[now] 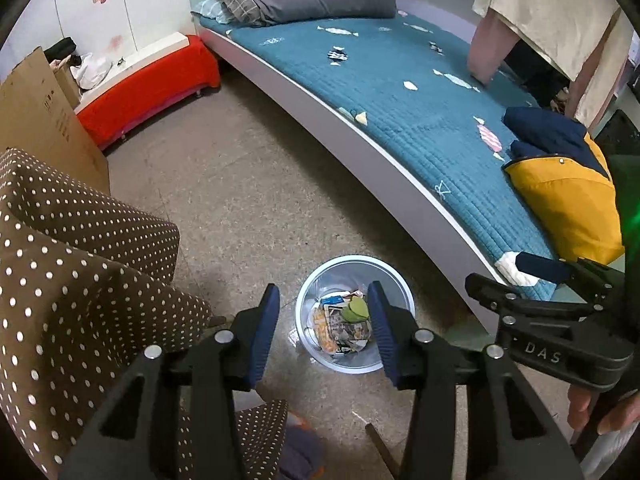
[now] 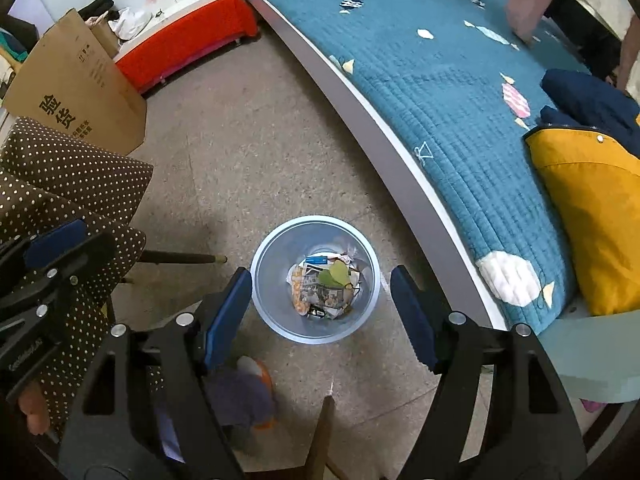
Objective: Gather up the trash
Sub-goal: 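Open both grippers to drop the wrapper and leaf toy into the bin, then move both open grippers back toward the polka-dot table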
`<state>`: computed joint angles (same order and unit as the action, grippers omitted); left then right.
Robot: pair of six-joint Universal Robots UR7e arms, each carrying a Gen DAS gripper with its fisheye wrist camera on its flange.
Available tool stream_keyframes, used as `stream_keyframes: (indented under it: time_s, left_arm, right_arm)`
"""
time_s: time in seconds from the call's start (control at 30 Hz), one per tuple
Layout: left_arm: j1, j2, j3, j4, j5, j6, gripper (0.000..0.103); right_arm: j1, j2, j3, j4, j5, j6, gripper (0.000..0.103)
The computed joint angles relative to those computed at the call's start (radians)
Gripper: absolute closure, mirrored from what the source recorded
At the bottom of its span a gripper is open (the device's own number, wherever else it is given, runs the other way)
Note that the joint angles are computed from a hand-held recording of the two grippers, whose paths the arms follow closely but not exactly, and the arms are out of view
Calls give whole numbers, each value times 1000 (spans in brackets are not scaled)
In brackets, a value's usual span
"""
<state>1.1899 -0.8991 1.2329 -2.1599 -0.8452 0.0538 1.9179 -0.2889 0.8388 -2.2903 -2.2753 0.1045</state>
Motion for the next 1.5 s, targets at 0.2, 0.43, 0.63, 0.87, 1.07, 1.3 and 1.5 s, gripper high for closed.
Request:
stream_keyframes:
  time_s: [0.2,0.43,0.63,0.87,1.07,1.3,1.5]
  left_arm:
    - [-12,-28,27,-5,2,-4,58]
    - [-38,-88,93,-64,12,17,58]
    - [-60,-156,158,-123,32,25,58]
    - [-82,-251,234,-186,77,27,58]
    - [-84,-338,276,-207,136,3,58]
    - [-64,-420,291,-204,203,-36,56]
    - [-36,-477,290,-199,257,-80,54]
  right_arm:
    - [16,-32,41,-37,0,-3,32]
    - [49,-58,80,-99,-4,-38,32]
    - [83,-61,86,-139,3,-72,32]
    - [128,-41,64,-171,30,-116,32]
    - [174,22,-26,-140,64,-155,32]
    - [223,145,-221,-37,107,-191,32]
    - [257,281,-459,89,140,-233,29]
